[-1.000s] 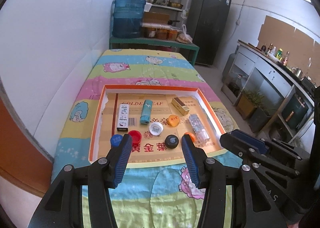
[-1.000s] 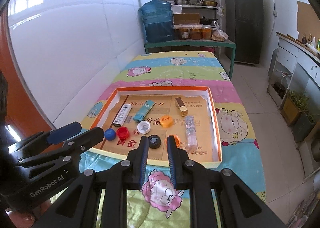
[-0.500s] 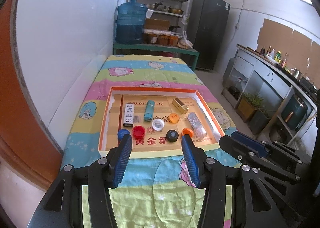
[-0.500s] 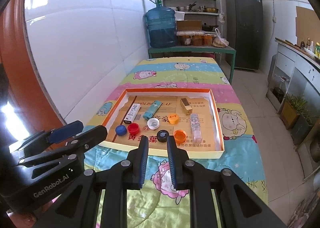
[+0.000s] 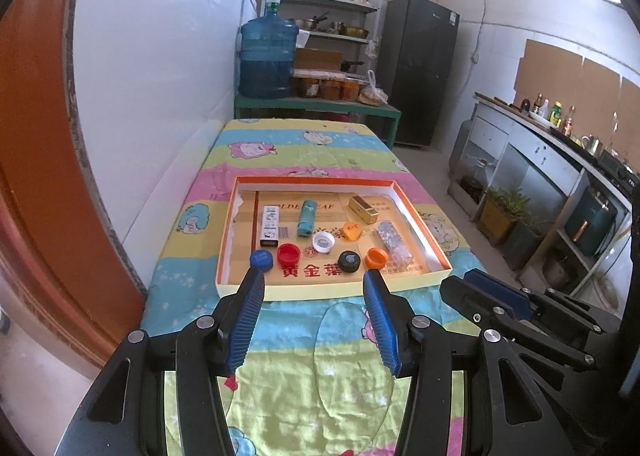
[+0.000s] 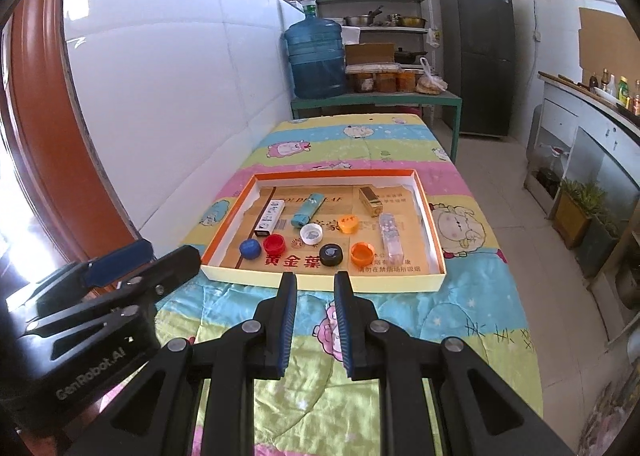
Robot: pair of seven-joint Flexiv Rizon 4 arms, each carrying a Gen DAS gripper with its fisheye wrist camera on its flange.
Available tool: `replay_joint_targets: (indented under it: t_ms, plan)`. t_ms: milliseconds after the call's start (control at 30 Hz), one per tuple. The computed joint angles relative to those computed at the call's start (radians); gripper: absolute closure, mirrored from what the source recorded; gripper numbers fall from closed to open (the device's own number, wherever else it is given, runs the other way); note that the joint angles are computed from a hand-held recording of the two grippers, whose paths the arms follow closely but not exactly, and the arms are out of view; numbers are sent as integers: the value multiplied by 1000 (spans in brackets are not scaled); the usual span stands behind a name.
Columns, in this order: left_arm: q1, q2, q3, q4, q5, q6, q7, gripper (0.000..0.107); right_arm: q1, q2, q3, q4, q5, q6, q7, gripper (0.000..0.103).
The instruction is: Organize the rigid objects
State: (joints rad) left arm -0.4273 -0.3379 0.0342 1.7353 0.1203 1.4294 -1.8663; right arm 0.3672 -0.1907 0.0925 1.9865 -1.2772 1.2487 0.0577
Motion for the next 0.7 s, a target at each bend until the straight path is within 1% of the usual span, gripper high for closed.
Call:
replay_joint_targets:
  t_ms: [133, 267, 300, 333, 433, 500, 633, 700]
  plan:
    - [-58, 12, 67, -4, 91, -14, -71, 54, 2, 8, 1, 10, -37, -12, 48, 84]
    - [-76, 30, 86, 7, 157, -37, -139, 54, 5, 18, 10, 21, -64, -40, 76, 84]
    - [-90, 34, 102, 4, 190, -47, -176, 54, 5, 23, 13, 26, -74, -46, 85, 84]
    - [-128, 37, 146, -11, 257, -75, -251, 54, 5, 26, 15, 28, -83, -53, 93, 84]
    - [-194, 51, 215, -43, 423, -138, -430, 54, 6, 34, 26, 35, -102, -70, 105, 84]
    - [-181, 63, 200, -35, 446, -144, -461, 54, 7, 35, 33, 37, -101, -75, 98, 84]
    - [-102, 83, 121, 4, 409, -111, -434, 54, 12, 37, 39, 37, -111, -77, 96, 84]
    - [-74, 88, 89, 10, 411, -110, -428, 54, 13, 40, 39, 39, -126, -82, 108, 84]
